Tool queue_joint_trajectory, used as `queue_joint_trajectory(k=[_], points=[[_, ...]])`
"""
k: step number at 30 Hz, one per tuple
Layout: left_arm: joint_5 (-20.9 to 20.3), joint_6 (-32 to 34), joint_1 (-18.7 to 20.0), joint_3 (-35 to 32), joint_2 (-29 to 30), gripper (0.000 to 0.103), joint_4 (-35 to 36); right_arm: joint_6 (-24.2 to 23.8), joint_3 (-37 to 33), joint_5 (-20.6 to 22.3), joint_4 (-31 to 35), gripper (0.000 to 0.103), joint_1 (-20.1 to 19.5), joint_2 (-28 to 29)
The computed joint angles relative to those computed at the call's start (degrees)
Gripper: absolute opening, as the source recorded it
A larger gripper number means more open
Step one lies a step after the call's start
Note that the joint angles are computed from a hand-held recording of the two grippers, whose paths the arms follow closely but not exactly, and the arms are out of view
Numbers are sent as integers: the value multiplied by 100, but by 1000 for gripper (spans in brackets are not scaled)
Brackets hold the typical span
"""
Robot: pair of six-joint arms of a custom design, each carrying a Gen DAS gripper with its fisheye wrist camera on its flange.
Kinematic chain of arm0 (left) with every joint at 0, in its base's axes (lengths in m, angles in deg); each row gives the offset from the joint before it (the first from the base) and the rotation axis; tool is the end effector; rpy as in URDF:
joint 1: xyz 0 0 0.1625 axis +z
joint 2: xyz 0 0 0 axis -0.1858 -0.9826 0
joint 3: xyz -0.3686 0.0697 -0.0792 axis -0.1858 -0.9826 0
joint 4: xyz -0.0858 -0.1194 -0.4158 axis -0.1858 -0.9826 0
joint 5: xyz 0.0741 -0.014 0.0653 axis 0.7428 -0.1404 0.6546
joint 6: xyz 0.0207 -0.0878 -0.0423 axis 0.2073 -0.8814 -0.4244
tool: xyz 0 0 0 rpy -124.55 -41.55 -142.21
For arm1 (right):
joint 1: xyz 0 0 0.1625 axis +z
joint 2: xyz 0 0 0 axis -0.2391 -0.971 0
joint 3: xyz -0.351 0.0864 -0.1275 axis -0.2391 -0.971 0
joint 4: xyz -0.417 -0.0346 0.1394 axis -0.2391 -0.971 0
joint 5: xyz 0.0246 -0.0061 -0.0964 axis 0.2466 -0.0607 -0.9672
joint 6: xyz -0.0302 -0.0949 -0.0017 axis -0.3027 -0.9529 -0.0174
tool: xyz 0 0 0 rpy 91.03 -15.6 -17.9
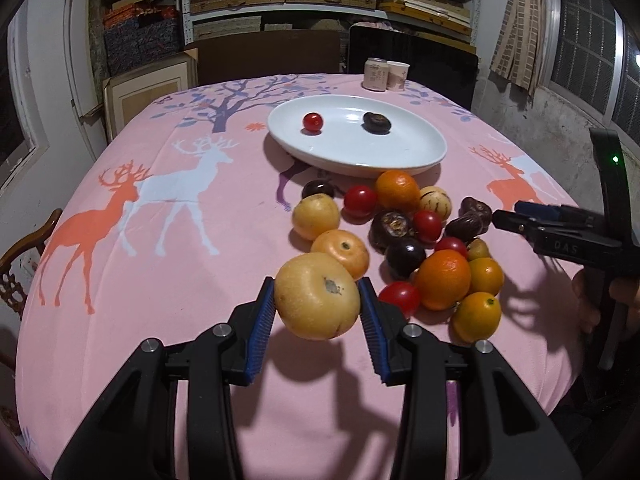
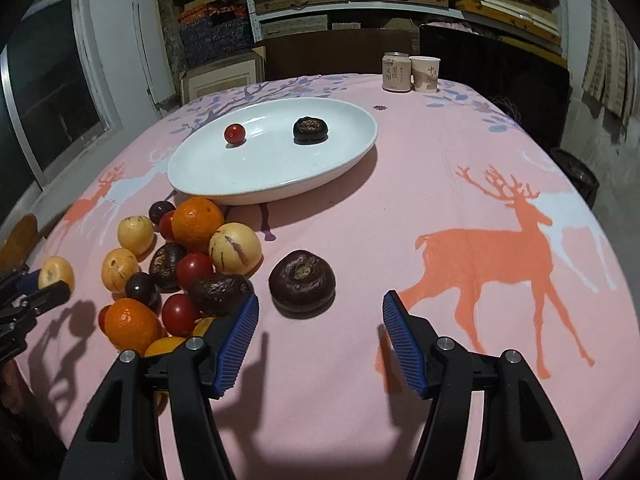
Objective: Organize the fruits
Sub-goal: 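Grasp a pale yellow tomato with the left gripper while the right gripper grasps another mangosteen, then place the yellow tomato and mangosteen on the white plate, release both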
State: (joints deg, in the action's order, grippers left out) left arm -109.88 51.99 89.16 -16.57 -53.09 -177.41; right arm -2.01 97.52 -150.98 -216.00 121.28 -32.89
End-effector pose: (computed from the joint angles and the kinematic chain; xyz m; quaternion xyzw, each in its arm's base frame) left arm -0.0119 -0.8470 0.2860 0.4599 0.8505 -0.1747 0.1861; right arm 0.2803 -0.7258 -0.0117 -0.0568 -0.8267 0.4067 0.3846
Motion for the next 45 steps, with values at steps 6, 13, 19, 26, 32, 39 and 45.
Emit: queue_joint_trajectory(k=[6,13,19,26,32,39,45], points=[[-14,-45,32,-26,-5,41,26,-296,-670,-138,1101,63,-97,241],[-7,-51,29,1,-34,41,63,59,-904,51,1403,52,-184,274],[-2,-53,22,28,-54,41,59,245,-934,35,1638,42,-167,306],[-9,-51,17,85,-96,41,43,270,-838,67,1502,42,-166,269],[-25,-34,18,137,-122,41,-3,256,-515,-27,1118,42,-111,155],[-82,0,-26,209,-174,41,-45,74,52,41,358,42,32,-154],[-194,-9,-149,-119,-5,41,154,-315,138,139,-19,42,196,-330]])
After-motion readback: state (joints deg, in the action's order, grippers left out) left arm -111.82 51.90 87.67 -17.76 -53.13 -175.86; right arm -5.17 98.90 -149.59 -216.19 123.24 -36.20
